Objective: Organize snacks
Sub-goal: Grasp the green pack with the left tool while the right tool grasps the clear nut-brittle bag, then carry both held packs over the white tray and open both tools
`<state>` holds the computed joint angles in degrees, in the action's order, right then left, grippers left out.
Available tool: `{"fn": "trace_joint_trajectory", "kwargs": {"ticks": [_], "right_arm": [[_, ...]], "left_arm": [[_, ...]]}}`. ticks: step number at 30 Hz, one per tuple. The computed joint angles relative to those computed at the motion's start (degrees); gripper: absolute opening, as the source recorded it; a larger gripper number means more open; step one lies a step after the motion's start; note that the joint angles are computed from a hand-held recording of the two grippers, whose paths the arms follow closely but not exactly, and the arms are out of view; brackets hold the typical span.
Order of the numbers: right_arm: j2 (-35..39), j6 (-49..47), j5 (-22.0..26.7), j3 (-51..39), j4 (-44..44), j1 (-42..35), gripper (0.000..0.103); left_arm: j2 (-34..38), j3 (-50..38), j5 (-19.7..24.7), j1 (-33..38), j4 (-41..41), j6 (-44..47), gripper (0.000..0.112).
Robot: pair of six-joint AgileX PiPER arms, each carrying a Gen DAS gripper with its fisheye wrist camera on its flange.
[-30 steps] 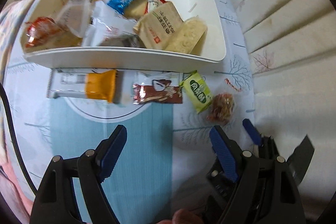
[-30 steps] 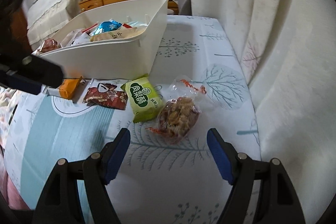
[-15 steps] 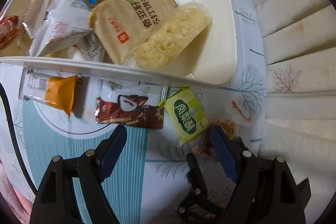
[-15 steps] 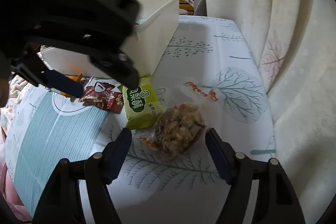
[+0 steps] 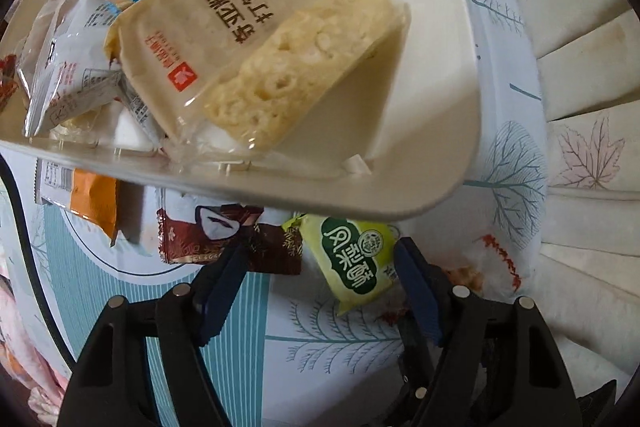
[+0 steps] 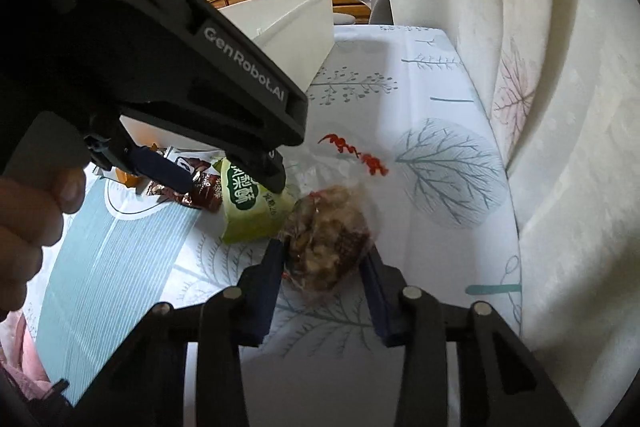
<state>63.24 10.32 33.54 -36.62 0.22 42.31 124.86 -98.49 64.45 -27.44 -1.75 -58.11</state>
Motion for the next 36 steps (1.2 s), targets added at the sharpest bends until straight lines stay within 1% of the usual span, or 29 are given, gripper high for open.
{"fn": "trace_joint_trajectory", "kwargs": {"ticks": [1,2,4,5,7,8,10,15,16,17,19,20,22,23,24,25,26,27,29,30,36], "right_arm": [[-0.16,-0.95,0.31,0.00,0.67,-0.52,0.039],[-0.33,-1.80,0.75,-0.07,1.40,-1.06,0.039],[-0.42,-3.94,1.38,-0.17,3.26,-2.41,0.039],[-0.69,-4.95,1.89,-0.13,4.15,-3.14,0.039],[-1.51,-5.99,3.04,0.10,5.36,-4.23,0.039],[-1.77,-6.20,3.49,0.16,5.73,-4.67,0.038],[-2.21,-6.91,4.74,0.12,7.01,-6.05,0.038],[-4.56,-5.55,8.15,0.35,7.17,-7.24,0.038],[-4.89,-5.05,8.82,0.29,7.02,-7.17,0.038],[-5.41,-4.35,9.48,0.31,6.76,-6.93,0.038],[-5.92,-3.44,10.63,0.15,6.64,-6.69,0.038],[-6.18,-2.89,11.07,0.11,6.53,-6.48,0.038],[-6.47,-1.86,11.92,-0.11,6.37,-6.03,0.038],[-6.58,-1.45,12.39,-0.30,6.28,-5.78,0.038],[-6.71,-0.81,12.90,-0.54,6.01,-5.33,0.038],[-6.86,0.07,13.46,-0.83,5.49,-4.70,0.038],[-6.96,0.96,13.97,-1.14,4.94,-4.07,0.038],[-6.97,1.90,14.56,-1.58,4.39,-3.33,0.038],[-6.81,2.74,15.40,-2.51,4.08,-2.21,0.038],[-6.61,3.42,15.65,-3.05,3.64,-1.30,0.038],[-5.33,8.33,16.24,-6.25,-0.16,5.44,0.038]], "left_arm": [[0.80,-1.67,1.05,-0.15,0.19,0.03,0.071],[1.21,-2.41,1.11,-0.26,0.10,0.13,0.069],[3.25,-5.89,1.87,-0.45,-0.29,0.46,0.060],[3.77,-6.92,1.97,-0.57,-0.48,0.73,0.058],[5.10,-9.33,2.24,-0.77,-0.91,1.13,0.048],[5.98,-10.81,2.31,-0.97,-1.18,1.20,0.045],[7.49,-13.34,2.88,-1.31,-1.21,0.96,0.043],[7.46,-12.96,1.33,-1.01,-2.63,1.46,0.042],[6.78,-11.72,0.69,-0.84,-3.14,1.87,0.042],[4.75,-8.19,-0.70,-0.39,-3.64,2.67,0.041],[2.18,-3.83,-2.25,0.05,-4.59,3.72,0.041],[1.93,-3.42,-2.21,0.09,-5.17,4.04,0.041],[-0.69,0.67,-3.16,0.18,-6.16,4.56,0.040],[-1.00,1.13,-2.60,0.21,-6.68,4.54,0.040],[-2.07,3.69,-3.76,0.14,-7.02,4.69,0.040],[-2.67,4.72,-3.58,0.22,-7.52,4.76,0.039],[-3.77,7.26,-4.45,0.49,-8.16,5.27,0.039],[-3.99,7.63,-4.23,0.54,-8.64,5.39,0.038],[-6.56,11.54,-4.92,0.74,-10.30,6.00,0.034],[-7.66,13.08,-5.20,0.84,-10.96,6.12,0.029],[-16.96,26.36,-9.97,2.07,-14.25,8.00,0.024]]}}
